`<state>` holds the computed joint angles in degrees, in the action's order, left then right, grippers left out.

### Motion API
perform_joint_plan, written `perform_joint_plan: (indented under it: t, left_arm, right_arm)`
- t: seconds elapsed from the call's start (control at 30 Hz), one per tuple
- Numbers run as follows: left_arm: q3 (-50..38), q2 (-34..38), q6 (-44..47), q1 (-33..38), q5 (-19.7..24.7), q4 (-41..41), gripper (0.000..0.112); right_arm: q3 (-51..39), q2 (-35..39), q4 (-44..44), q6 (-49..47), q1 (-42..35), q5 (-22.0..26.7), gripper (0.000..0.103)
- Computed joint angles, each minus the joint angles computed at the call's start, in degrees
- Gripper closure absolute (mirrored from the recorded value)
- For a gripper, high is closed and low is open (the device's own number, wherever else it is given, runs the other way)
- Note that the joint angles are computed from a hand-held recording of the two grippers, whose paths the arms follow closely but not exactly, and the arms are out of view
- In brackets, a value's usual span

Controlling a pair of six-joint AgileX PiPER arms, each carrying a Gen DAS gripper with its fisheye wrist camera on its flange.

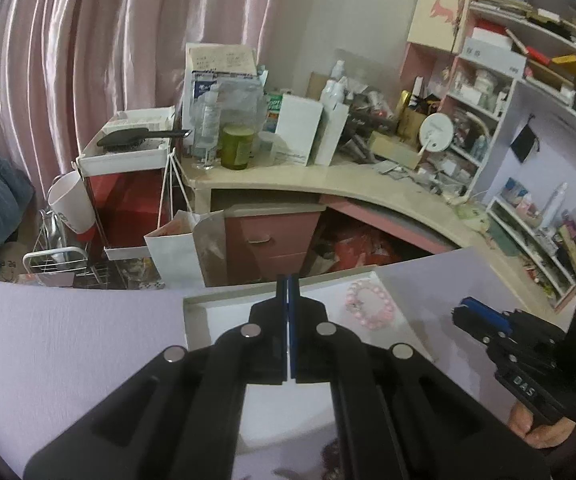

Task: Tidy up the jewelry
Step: 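Carry both earrings into the tray and open both tools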

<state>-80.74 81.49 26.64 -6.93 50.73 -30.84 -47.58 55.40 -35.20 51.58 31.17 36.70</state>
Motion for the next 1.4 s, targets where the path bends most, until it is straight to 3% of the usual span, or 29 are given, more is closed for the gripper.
perform_joint_plan:
  t: [0.43, 0.47, 0.53, 0.57, 0.87, 1.1, 1.3, 1.33, 1.4]
  left_arm:
    - [-2.28, 8.82, -2.12, -1.3, -2.85, 4.43, 0.109]
    - [-2.16, 9.0, -2.1, -1.14, -2.99, 4.24, 0.107]
    - [-1.56, 8.74, -1.98, -0.49, -3.28, 3.67, 0.09]
    - [-1.36, 8.48, -2.19, -0.24, -3.51, 3.59, 0.087]
    - [0.01, 5.62, -1.24, 4.67, -3.79, 0.89, 0.08]
    - [4.45, 1.68, -0.23, 5.44, -6.77, 2.69, 0.061]
    - [6.95, -0.12, 0.29, 6.47, -7.58, 2.81, 0.055]
    - [7.31, -0.46, 0.33, 6.71, -7.57, 2.66, 0.054]
    - [8.38, -1.48, 0.85, 7.52, -7.68, 1.85, 0.052]
  right_arm:
    - [0.51, 4.05, 8.62, -8.79, -7.07, -5.55, 0.087]
    - [0.36, 4.35, 8.83, -8.98, -7.3, -5.7, 0.087]
    - [0.44, 4.52, 9.11, -9.21, -7.78, -5.92, 0.087]
    - [0.48, 4.62, 9.07, -9.13, -7.92, -5.98, 0.087]
    - [-0.16, 5.76, 9.77, -10.37, -8.84, -6.0, 0.087]
    - [-0.88, 11.34, 15.53, -16.18, -10.78, -5.76, 0.087]
    - [-2.34, 13.95, 14.4, -15.27, -10.5, -6.52, 0.087]
    - [-2.81, 13.61, 13.84, -14.07, -10.62, -6.48, 0.085]
    - [-2.91, 12.27, 13.67, -12.5, -11.1, -6.75, 0.066]
